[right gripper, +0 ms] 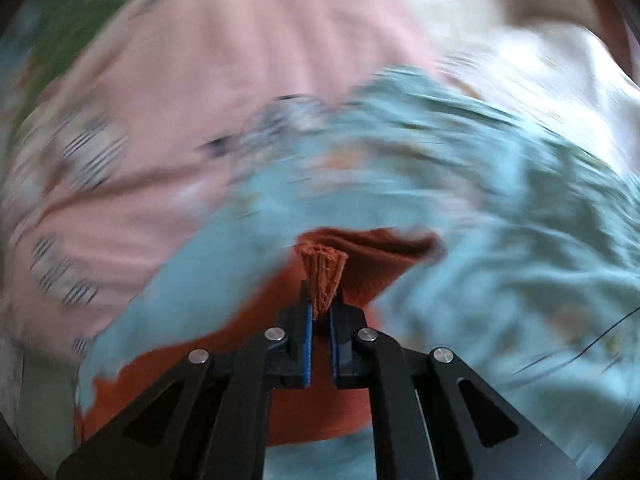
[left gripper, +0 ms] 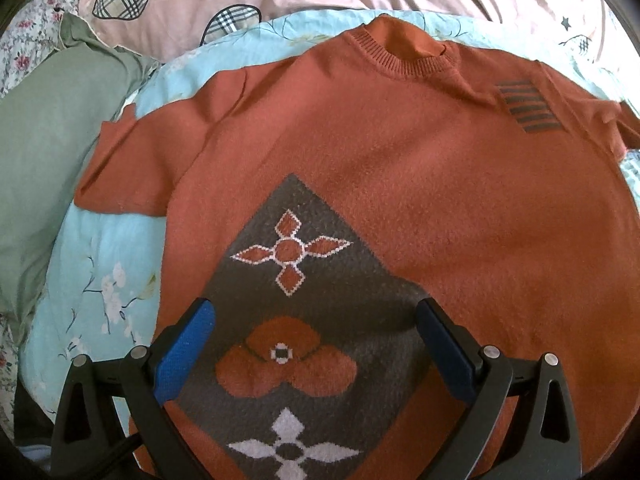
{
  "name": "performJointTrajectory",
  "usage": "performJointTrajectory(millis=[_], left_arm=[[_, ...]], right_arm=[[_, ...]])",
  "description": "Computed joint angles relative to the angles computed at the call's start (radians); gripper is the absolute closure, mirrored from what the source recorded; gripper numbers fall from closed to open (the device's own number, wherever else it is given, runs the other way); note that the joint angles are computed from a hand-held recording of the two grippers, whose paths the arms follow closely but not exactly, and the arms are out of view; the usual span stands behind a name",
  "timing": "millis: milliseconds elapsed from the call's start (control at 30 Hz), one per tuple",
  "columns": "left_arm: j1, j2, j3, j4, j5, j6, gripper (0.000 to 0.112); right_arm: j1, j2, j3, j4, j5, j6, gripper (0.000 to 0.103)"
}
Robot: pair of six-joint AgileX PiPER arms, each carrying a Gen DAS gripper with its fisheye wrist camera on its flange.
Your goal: Fold small clothes
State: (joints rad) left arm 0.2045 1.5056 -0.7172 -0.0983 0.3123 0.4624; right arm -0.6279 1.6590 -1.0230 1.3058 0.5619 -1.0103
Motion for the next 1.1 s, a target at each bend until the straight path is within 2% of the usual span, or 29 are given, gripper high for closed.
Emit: performJointTrajectory(millis=[100, 200, 267, 400, 500, 600, 667, 700, 733, 800, 933, 1000, 1067, 1100], left_arm=[[0.035, -0.013, -0.001, -0.128, 0.022, 0.137, 0.012], [0.086, -0.034, -0.002, -0.267, 0.054, 0.295, 0.012], [0.126, -0.039, -0.013, -0.362, 0.085, 0.403, 0.012], [0.224, -0.039, -0.040, -0.576, 0.169, 0.659, 0.012], [0.291, 0.002, -0.093, -0.660, 0.253, 0.752, 0.012], [0.334, 0.064, -0.152, -0.707, 0.311, 0.792, 0.012], [0.347, 0.128, -0.216, -0.718, 0.359, 0.781, 0.012], [0.348, 0.157, -0.247, -0.720, 0.381, 0.771, 0.012], [0.344, 0.188, -0.276, -0.717, 0.392, 0.753, 0.012], [0.323, 0.262, -0.354, -0.708, 0.417, 0.698, 0.012], [0.285, 0.415, -0.532, -0.708, 0.506, 0.587, 0.012], [0.248, 0.479, -0.611, -0.700, 0.517, 0.522, 0.013], [0.202, 0.534, -0.679, -0.680, 0.495, 0.461, 0.018], [0.180, 0.553, -0.701, -0.673, 0.470, 0.438, 0.028]], right_arm=[[0.185, -0.078, 0.038, 0.019, 0.037, 0.000, 0.095], [0.452, -0.061, 0.015, 0.049, 0.035, 0.047, 0.095], [0.585, 0.014, -0.035, 0.129, 0.052, 0.032, 0.095], [0.857, 0.220, -0.218, 0.178, 0.020, 0.096, 0.095], [0.977, 0.390, -0.399, 0.145, 0.017, 0.202, 0.095], [1.055, 0.533, -0.562, 0.103, 0.051, 0.297, 0.095], [1.079, 0.597, -0.648, 0.037, 0.074, 0.393, 0.091], [1.089, 0.631, -0.707, -0.026, 0.087, 0.473, 0.083], [1.090, 0.648, -0.726, -0.056, 0.097, 0.513, 0.064], [1.088, 0.607, -0.653, -0.006, 0.066, 0.475, 0.048], [1.048, 0.430, -0.400, 0.166, -0.011, 0.233, 0.048], [1.008, 0.306, -0.238, 0.276, -0.042, 0.095, 0.048], [0.978, 0.206, -0.120, 0.331, -0.078, 0.029, 0.048], [0.958, 0.155, -0.058, 0.354, -0.096, -0.001, 0.048]])
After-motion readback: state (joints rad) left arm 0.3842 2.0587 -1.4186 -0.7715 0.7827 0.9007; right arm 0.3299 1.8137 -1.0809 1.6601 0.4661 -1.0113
